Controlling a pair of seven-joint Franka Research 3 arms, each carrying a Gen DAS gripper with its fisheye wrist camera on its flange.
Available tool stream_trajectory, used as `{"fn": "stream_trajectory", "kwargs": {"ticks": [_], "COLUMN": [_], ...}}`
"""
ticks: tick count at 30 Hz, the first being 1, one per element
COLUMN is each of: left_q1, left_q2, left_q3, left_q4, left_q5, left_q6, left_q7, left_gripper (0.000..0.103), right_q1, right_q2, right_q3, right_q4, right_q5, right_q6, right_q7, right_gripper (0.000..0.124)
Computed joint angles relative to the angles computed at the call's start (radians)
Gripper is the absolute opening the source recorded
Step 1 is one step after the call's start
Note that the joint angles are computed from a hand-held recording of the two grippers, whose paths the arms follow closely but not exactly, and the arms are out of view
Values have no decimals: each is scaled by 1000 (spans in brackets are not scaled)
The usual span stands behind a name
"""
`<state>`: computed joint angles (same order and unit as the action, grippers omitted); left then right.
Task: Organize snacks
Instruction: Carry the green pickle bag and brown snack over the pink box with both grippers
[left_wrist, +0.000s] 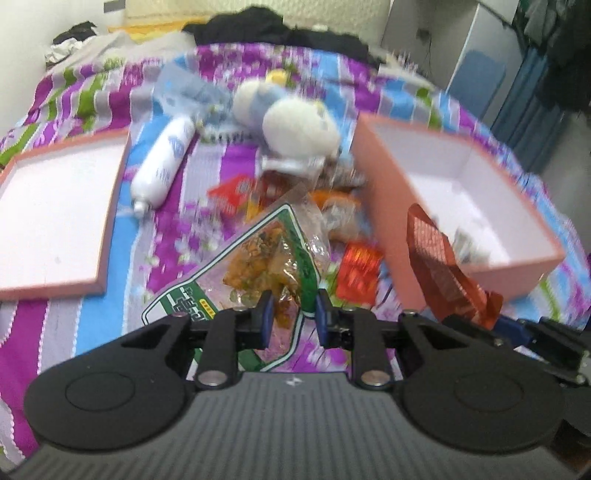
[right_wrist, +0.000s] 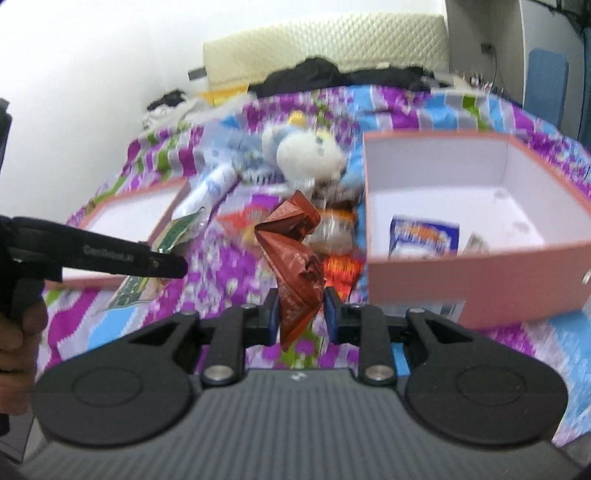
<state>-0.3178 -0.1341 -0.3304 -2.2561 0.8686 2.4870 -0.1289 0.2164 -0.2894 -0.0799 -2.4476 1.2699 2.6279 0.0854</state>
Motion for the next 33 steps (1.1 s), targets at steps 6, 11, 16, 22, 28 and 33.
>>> {"fn": "stream_trajectory", "kwargs": {"ticks": [6,11,16,22,28,33], "left_q1": [17,16,-14,-71,-98,-117], "left_q2": [-1,70,198,387,619,820], "left_q3": [-2,7,37,94,119,117], "left_q4": [111,259,446,702,997,1273], "left_q5": [71,131,163,96,-90,-260], "left_q6": [-7,-9,-3,2,-23,-115], "left_q7": [1,47,129,290,512,687], "left_gripper": [26,26,26,26,26,27], "right_q1": [5,-3,-32,-75,-126,-176], "right_q2": [-3,30,105,220,359,483], "right_q3": [-11,-11,-4,16,38,47], "right_q4": [81,173,285,407,523,628], "right_q5": [97,186,218,192,13,-251], "right_q6": [19,48,75,139,184,129], "right_q7": [-73,-142,-139,-103,71,332], "right_gripper": [28,28,28,28,28,28]}}
